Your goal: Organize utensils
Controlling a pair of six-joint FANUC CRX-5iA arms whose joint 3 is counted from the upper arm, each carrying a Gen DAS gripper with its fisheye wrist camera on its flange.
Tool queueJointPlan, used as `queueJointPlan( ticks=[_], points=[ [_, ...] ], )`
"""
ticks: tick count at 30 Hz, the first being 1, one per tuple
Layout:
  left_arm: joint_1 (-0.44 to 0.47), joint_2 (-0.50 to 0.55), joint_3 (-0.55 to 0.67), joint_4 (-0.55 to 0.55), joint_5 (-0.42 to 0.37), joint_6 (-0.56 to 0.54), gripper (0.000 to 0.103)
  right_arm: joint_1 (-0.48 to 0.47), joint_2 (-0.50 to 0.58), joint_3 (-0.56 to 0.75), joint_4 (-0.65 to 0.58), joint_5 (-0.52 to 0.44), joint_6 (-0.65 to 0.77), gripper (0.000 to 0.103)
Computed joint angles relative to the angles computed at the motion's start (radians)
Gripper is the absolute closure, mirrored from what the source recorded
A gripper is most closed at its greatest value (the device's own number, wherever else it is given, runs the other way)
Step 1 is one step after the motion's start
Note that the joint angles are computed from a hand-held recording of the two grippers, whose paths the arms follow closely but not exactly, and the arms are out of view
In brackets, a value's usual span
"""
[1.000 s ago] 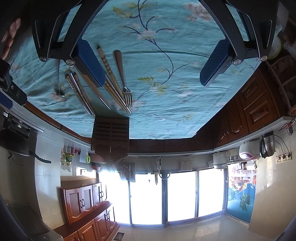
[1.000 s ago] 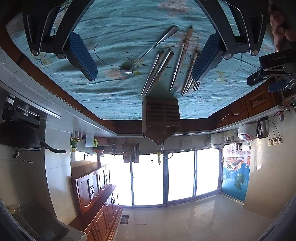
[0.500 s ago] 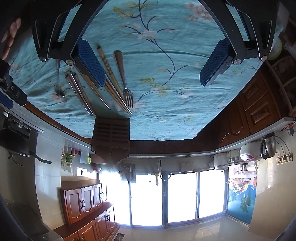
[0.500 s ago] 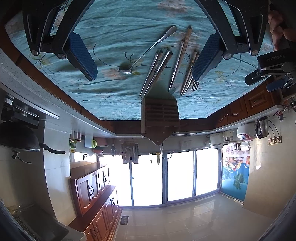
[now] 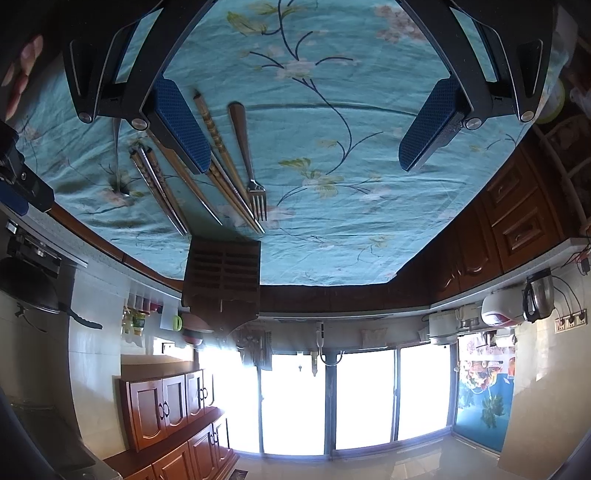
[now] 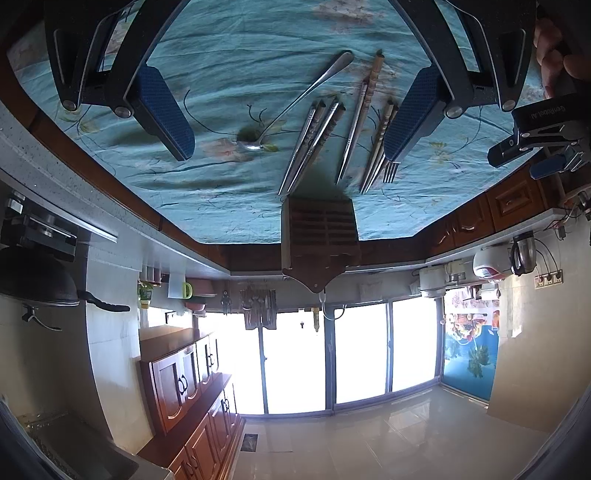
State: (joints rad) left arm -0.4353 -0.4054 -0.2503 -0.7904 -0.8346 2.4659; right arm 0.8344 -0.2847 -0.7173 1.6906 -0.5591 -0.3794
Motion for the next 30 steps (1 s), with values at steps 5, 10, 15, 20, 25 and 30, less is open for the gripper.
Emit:
queueJointPlan(
  ticks=[5,10,15,20,25,30],
  points=[
    [0.093,0.006,-0.007,0.139,0.050,-0.110,0.000,-0.018,0.001,0.018,-0.066,0.059,0.043,0.000],
    [0.193,0.042,0.006,0.319,0.085,-0.282,0.000,-0.028,0.011,0.058,-0.220,0.132,0.152,0.000],
    [0.258,0.084,0.029,0.437,0.098,-0.410,0.000,-0.013,0.039,0.116,-0.426,0.147,0.316,0.001],
    [0.340,0.135,0.033,0.620,0.124,-0.589,0.005,-0.001,0.084,0.203,-0.727,0.146,0.540,0.005],
    [0.381,0.206,0.056,0.755,0.120,-0.738,0.014,0.008,0.136,0.307,-1.008,0.078,0.766,0.022],
    [0.421,0.295,0.094,0.889,0.086,-0.879,0.028,-0.016,0.202,0.438,-1.288,-0.012,0.978,0.042]
  ],
)
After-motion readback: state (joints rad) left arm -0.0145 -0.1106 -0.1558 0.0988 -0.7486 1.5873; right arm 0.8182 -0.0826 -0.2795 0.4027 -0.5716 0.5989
